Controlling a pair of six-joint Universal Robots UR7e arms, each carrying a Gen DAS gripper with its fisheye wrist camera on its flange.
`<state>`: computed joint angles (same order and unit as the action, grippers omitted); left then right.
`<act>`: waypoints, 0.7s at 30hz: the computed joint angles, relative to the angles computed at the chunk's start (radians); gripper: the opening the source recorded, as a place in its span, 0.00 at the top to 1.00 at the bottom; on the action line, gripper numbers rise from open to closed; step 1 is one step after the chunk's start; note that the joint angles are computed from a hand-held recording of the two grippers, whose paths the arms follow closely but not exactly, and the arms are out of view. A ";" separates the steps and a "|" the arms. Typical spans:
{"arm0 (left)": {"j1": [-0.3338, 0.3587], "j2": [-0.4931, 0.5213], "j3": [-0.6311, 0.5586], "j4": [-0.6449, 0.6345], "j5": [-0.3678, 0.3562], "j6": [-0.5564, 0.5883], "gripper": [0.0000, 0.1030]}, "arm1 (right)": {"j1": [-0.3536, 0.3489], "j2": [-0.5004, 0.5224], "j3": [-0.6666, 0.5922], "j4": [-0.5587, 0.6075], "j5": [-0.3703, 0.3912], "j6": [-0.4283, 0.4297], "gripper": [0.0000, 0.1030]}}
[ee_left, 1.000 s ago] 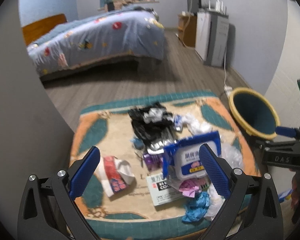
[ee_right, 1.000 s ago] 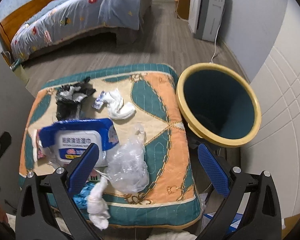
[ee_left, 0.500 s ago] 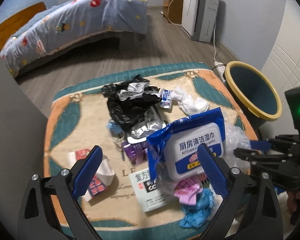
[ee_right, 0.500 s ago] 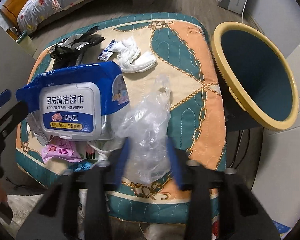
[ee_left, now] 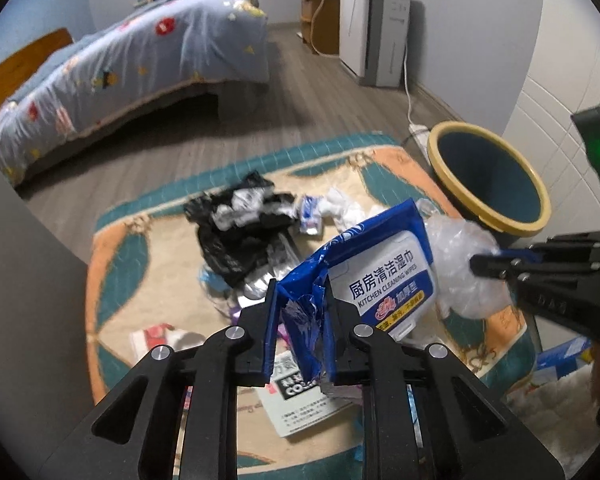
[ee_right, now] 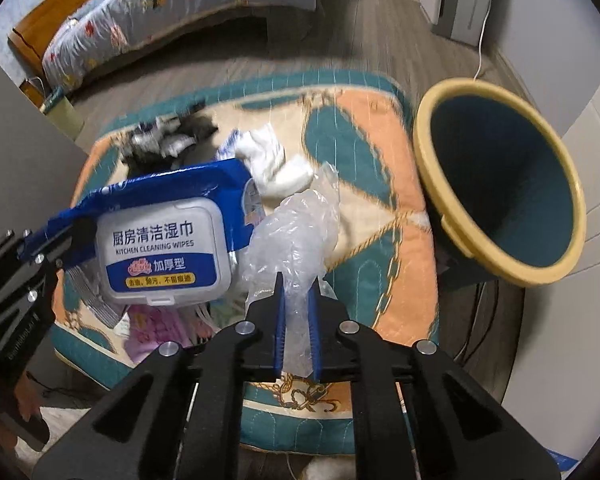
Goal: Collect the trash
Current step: 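Grasp the blue wet-wipe pack with the left tool while the right grasps the clear plastic bag, then carry both items over the yellow-rimmed bin and open both tools to drop them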
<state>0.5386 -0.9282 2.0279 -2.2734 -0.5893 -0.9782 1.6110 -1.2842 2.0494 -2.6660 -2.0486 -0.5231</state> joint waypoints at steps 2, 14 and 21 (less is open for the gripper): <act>-0.015 -0.014 -0.004 0.039 0.038 -0.033 0.81 | 0.013 -0.017 -0.012 -0.018 0.031 -0.013 0.91; -0.035 0.039 -0.205 0.046 0.218 0.049 0.81 | 0.000 -0.029 -0.208 -0.181 0.119 -0.166 0.91; 0.028 0.262 -0.424 -0.157 0.138 0.325 0.81 | -0.107 0.061 -0.374 -0.143 0.108 -0.100 0.91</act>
